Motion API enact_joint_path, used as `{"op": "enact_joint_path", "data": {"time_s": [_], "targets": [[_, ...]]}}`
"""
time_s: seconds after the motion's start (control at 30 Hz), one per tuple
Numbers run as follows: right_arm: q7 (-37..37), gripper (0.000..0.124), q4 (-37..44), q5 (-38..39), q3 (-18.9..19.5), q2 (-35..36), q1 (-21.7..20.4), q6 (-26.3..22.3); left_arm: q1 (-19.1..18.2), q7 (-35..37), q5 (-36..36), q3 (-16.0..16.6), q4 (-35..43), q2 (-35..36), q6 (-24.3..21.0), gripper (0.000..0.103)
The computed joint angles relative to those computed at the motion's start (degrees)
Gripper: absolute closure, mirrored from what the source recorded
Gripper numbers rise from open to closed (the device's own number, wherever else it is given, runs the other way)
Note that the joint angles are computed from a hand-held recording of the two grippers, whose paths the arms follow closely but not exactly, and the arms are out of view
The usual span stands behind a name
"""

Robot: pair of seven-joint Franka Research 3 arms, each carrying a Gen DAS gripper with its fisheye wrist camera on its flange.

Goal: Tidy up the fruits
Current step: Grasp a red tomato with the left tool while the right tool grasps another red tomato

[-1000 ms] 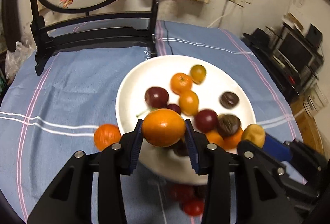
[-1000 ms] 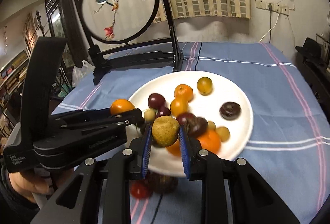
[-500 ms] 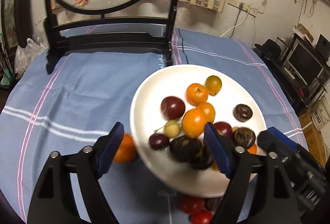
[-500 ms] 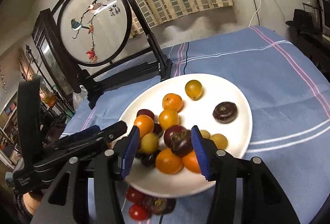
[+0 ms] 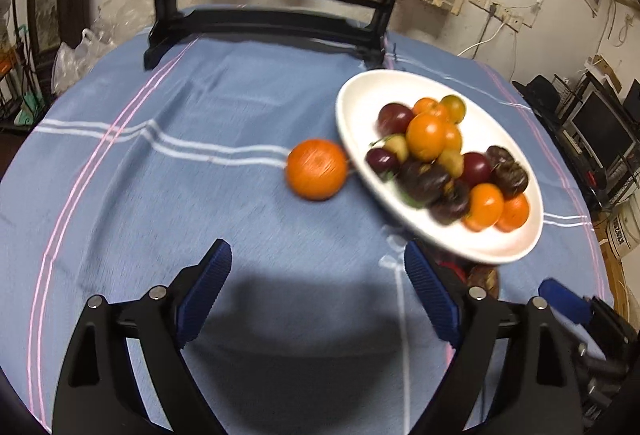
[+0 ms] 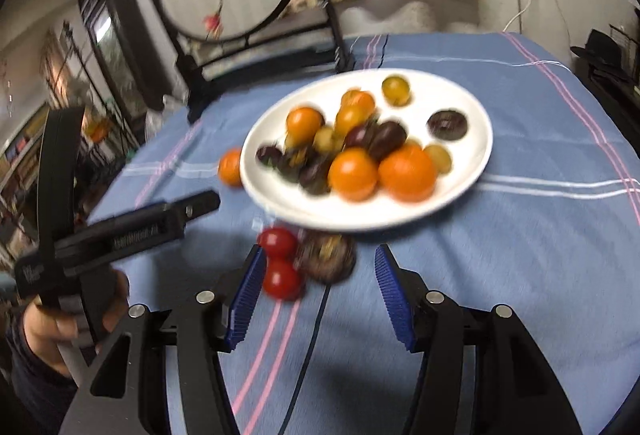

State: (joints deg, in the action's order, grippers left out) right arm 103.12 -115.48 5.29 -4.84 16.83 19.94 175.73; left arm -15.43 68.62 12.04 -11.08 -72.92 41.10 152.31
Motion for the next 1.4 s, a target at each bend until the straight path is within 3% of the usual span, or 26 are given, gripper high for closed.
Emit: {"op": "enact_joint_path", "data": {"time_s": [0.1,0.2,0.53,0.67,0.8,1.0,1.2,1.4], "targets": [[3.55,0.067,0.72,-4.75,-3.75,0.58,4.31,-3.52,0.16,-0.90,0.22,0.58,-1.58,-0.66,0.34,0.017],[3.74,0.074,3.19,-6.56,-2.28,2.11,3.76,-7.42,0.53,-1.23,0.50,0.69,-2.64,-1.19,1.37,0.017],[14.09,0.077,11.88,-16.48,-5.14,7.73,6.89,-14.41,1.33,-0.96,0.40,0.27,-2.14,-0.82,1.40,0.017],[20.67,0.095,13.18,-22.10,-7.42,8.17,8.95,-17.08,1.16,-0.54,0.60,0.36,-1.93,-0.59,1.39,0.017],[18.19,0.095,9.63,-17.70,-2.52,5.86,3.86,-14.09,0.92,0.13,0.91,0.27,-1.85,-0.38,1.10,0.017],[7.47,0.095,0.89,-5.40,4.30,0.58,-3.15,-5.80,1.37,4.22,0.28,-1.47,-3.14,-0.75,2.18,0.017],[5.64,0.095,-4.22,1.04,3.20,-2.36,-3.84,-0.95,2.78,12.77,-2.48,-5.51,-6.05,-1.85,3.67,0.017],[3.13,0.095,-5.07,3.84,3.58,-2.82,-3.90,0.76,1.00,17.68,-2.64,-5.37,-7.10,-2.14,3.96,0.017]]}}
